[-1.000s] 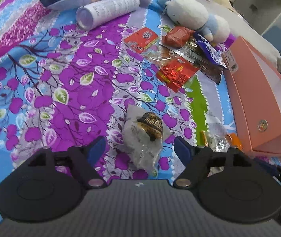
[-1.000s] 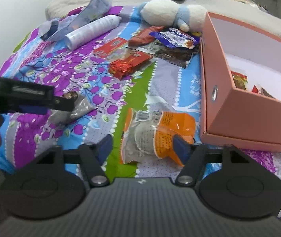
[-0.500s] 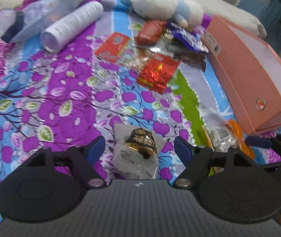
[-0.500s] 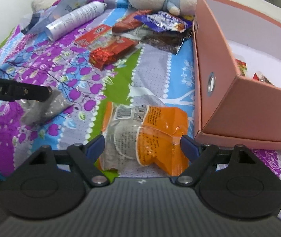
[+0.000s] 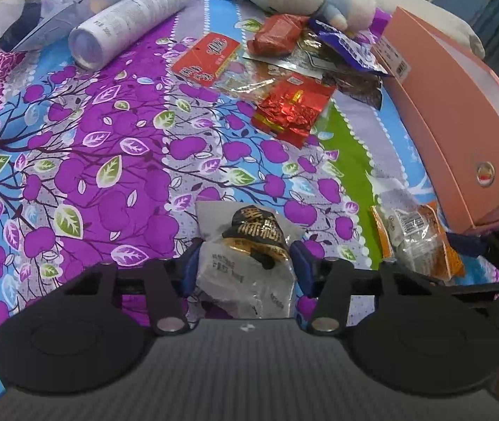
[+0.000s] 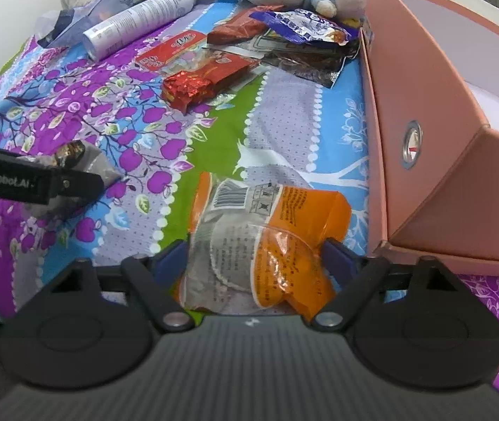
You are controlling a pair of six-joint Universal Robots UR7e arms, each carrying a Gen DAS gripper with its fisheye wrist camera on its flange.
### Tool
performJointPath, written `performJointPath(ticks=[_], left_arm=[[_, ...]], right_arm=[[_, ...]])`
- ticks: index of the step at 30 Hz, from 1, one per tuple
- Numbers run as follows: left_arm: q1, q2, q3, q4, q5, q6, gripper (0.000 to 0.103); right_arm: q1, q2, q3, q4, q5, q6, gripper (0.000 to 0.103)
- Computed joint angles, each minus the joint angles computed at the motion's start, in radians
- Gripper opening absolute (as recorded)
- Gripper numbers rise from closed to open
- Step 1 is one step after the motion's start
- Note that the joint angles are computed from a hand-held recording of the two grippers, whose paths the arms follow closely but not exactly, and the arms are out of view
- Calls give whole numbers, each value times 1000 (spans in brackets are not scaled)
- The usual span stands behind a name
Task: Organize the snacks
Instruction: 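Lift orange bag with right tool while left tool carries clear bag toward pink box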
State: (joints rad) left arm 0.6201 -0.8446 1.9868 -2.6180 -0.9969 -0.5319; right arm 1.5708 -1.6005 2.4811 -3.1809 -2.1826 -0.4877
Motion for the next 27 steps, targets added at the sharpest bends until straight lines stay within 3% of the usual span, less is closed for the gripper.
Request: performJointPath(ticks=[7, 21, 27], left_arm=[[-12, -14, 16, -11, 6, -67, 56], [-97, -111, 110, -40, 23, -215, 56], [-148, -148, 134, -51, 46, -241, 56]], right_arm=[[25, -21, -2, 31, -7, 23, 58], [126, -126, 37, 54, -33, 71, 57], [166, -193, 47, 113, -40, 134, 57]])
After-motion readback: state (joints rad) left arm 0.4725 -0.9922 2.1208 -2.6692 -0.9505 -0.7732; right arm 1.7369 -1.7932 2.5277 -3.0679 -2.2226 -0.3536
